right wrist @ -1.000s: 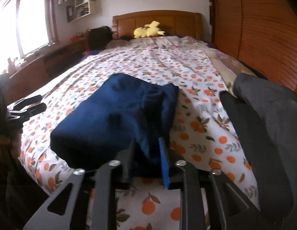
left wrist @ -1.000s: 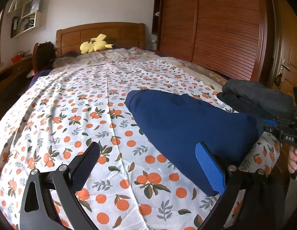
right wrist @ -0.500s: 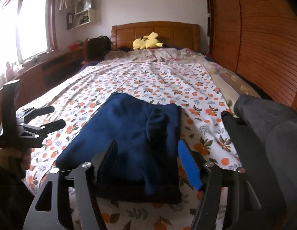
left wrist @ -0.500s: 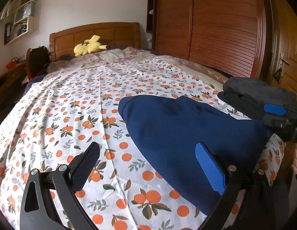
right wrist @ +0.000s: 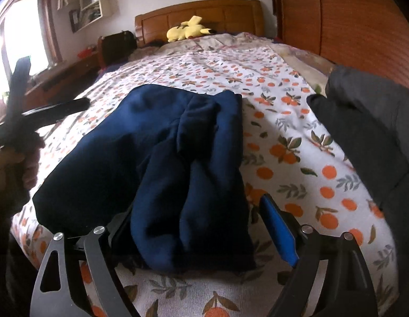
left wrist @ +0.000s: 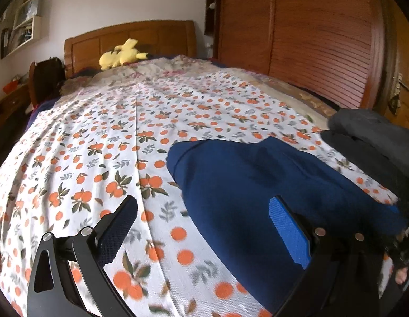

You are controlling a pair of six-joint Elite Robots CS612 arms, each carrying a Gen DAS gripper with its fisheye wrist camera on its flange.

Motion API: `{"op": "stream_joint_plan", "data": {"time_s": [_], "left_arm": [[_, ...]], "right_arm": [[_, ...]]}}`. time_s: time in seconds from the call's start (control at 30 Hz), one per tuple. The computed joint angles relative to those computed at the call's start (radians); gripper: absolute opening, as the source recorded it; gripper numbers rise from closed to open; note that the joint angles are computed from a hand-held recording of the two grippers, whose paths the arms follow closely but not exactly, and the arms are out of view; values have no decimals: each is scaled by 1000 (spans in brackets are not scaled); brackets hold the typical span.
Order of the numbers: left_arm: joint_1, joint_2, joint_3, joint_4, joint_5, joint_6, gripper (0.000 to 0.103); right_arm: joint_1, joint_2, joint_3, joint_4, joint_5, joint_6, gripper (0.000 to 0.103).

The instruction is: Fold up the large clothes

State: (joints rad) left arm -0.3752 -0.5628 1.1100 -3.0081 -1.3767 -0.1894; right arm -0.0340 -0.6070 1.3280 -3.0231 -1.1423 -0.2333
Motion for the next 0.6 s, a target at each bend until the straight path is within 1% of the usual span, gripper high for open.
{"op": "stream_joint_plan", "data": {"time_s": [0.17,0.2,0.33,0.4,0.53,0.57,0.6], "left_arm": [[22,67,-128,107,-19,-9,100],[27,85,-161,141,-25,-13,100],[47,141,-269,245,-76,-57,100],[53,169,-321,288,-82,-65,100],[60,207,-392,333,-100,-67,100],[64,216,-410,343,-120,-73,95],[67,220,-416,348,-137,-77,87]], "right_arm": [[-1,1,1,3,15,6,84],[-1,2,0,9,18,4,84],[-3,3,-2,16,30,3,84],[-5,4,-1,17,36,7,84],[-6,3,4,19,41,13,84],[-6,2,6,20,43,14,84],[-7,2,5,22,46,16,83]]}}
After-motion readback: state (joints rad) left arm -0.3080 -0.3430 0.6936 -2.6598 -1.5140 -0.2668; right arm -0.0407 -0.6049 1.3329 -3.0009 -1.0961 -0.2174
